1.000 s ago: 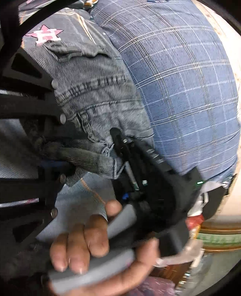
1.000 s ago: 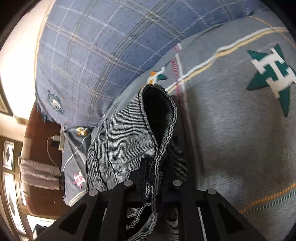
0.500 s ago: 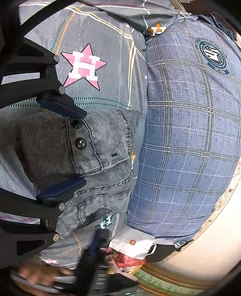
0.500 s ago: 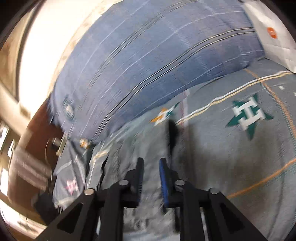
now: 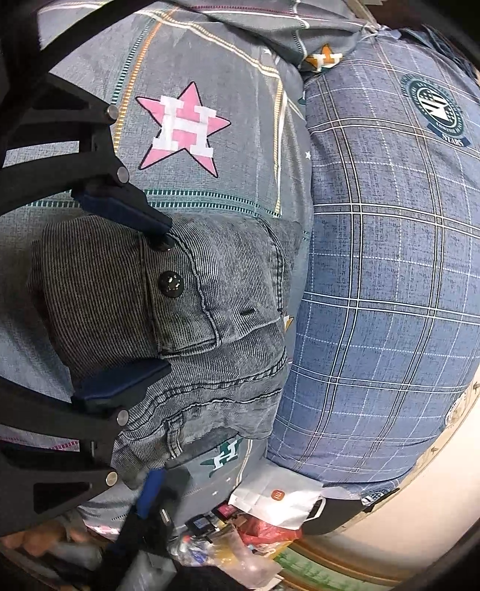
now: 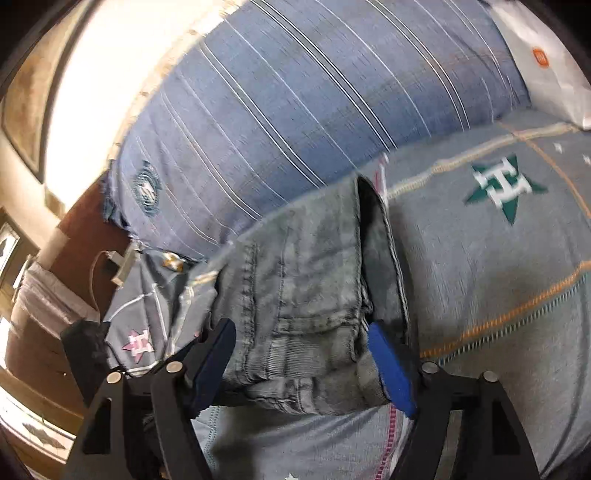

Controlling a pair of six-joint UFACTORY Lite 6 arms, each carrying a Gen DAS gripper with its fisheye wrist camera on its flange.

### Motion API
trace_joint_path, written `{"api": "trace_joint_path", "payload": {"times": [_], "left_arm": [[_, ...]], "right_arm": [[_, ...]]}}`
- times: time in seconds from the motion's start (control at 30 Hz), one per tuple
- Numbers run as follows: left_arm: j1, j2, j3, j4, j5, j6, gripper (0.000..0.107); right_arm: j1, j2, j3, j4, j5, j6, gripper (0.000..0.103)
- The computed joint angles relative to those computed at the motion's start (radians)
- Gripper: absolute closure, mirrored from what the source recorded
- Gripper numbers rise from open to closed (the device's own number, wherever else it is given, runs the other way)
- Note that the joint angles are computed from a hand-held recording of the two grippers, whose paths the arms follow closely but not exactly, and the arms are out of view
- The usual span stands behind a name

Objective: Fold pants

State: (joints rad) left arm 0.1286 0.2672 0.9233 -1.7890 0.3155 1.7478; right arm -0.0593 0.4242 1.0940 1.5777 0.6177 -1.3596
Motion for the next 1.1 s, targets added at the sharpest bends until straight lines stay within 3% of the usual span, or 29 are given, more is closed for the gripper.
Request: {"api": "trace_joint_path", "payload": {"times": [0.13, 0.2, 0.27, 0.37, 0.43, 0.57, 0.77, 0.83, 0.87, 0.9, 1.03, 1.1], "left_arm": [[-0.009, -0.007, -0.011, -0.039, -0.014, 0.035, 0.037], [-0.017, -0.009, -0.018, -0.086, -0.025, 0.084, 0.036], [-0.023, -0.013, -0.026, -0.127, -0.03, 0.126, 0.036], [-0.02, -0.014, -0.032, -0.15, -0.025, 0.152, 0.036], [-0.018, -0.012, -0.035, -0.165, -0.02, 0.17, 0.036], [-0.022, -0.005, -0.036, -0.18, -0.024, 0.184, 0.035], [-0.026, 0.01, -0.031, -0.214, -0.021, 0.21, 0.035], [-0.041, 0.009, -0.037, -0.297, -0.038, 0.292, 0.035], [-0.042, 0.008, -0.038, -0.305, -0.04, 0.3, 0.035], [-0.039, 0.005, -0.039, -0.292, -0.038, 0.288, 0.035], [0.004, -0.017, -0.053, -0.175, 0.025, 0.171, 0.035], [-0.016, -0.012, -0.048, -0.208, -0.006, 0.206, 0.035]], "right_arm": [[0.036, 0.047, 0.053, -0.143, -0.094, 0.146, 0.048], [0.053, 0.037, 0.05, -0.164, -0.148, 0.162, 0.068], [0.07, -0.011, 0.011, -0.09, -0.217, 0.091, 0.069], [0.06, -0.097, -0.059, 0.08, -0.167, -0.102, 0.069], [0.094, -0.089, -0.041, 0.004, -0.216, -0.034, 0.068], [0.103, 0.02, 0.039, -0.273, -0.215, 0.253, 0.068], [0.1, 0.069, 0.083, -0.321, -0.177, 0.294, 0.068], [0.137, 0.1, 0.114, -0.404, -0.224, 0.374, 0.073], [0.153, 0.09, 0.108, -0.416, -0.263, 0.385, 0.086], [0.167, 0.067, 0.092, -0.418, -0.307, 0.376, 0.09], [0.125, -0.122, -0.033, -0.169, -0.27, 0.089, 0.096], [0.104, -0.233, -0.124, -0.055, -0.268, -0.038, 0.096]]}}
